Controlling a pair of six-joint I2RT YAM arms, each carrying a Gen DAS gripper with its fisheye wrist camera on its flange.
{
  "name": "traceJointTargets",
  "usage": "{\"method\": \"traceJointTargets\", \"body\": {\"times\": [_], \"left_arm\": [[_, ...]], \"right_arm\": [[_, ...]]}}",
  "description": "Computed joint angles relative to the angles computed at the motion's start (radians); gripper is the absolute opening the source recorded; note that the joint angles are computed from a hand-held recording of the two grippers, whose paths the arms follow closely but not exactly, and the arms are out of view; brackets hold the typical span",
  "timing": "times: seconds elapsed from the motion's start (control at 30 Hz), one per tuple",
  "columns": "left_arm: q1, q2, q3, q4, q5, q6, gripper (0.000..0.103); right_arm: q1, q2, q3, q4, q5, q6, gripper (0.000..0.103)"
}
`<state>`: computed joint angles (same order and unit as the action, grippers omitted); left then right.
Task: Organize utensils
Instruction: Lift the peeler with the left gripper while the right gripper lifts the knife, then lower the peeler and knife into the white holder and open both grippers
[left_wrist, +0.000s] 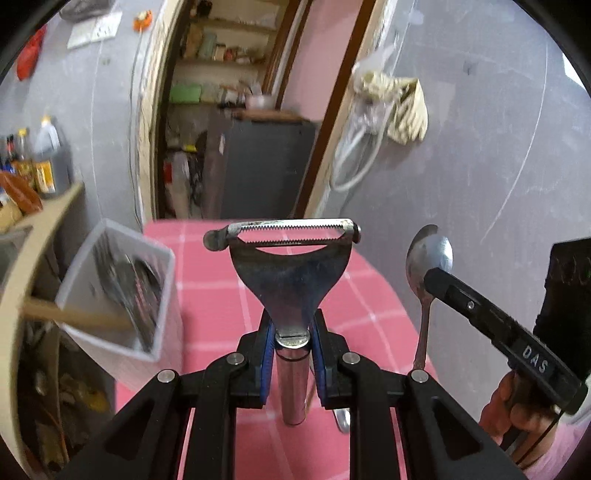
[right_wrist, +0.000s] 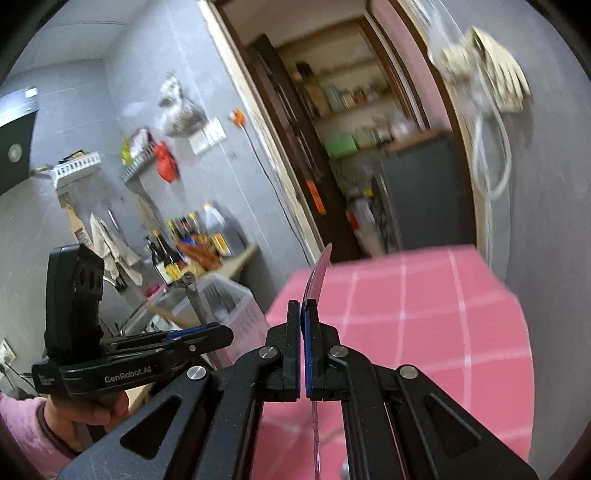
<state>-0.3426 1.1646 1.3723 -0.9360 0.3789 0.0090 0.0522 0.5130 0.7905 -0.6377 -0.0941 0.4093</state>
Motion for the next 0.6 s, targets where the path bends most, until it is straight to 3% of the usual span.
{"method": "traceJointTargets", "body": {"times": [0.17, 0.37, 0.6], "left_arm": [[0.07, 0.058, 0.147, -0.035, 0.032, 0.014, 0.017], [0.239, 0.178, 0.373, -0.108, 0.152, 0.057, 0.017], [0.355, 0.255, 0.463, -0.067, 0.161, 0.097, 0.017]], "right_arm": [[0.156, 0.097, 0.114, 0.101, 0.146, -0.006, 0.002], [0.176, 0.261, 0.18, 0.359, 0.089, 0.055, 0.002], [0.258, 0.47, 0.198, 0.629, 0.112, 0.101, 0.002]]}}
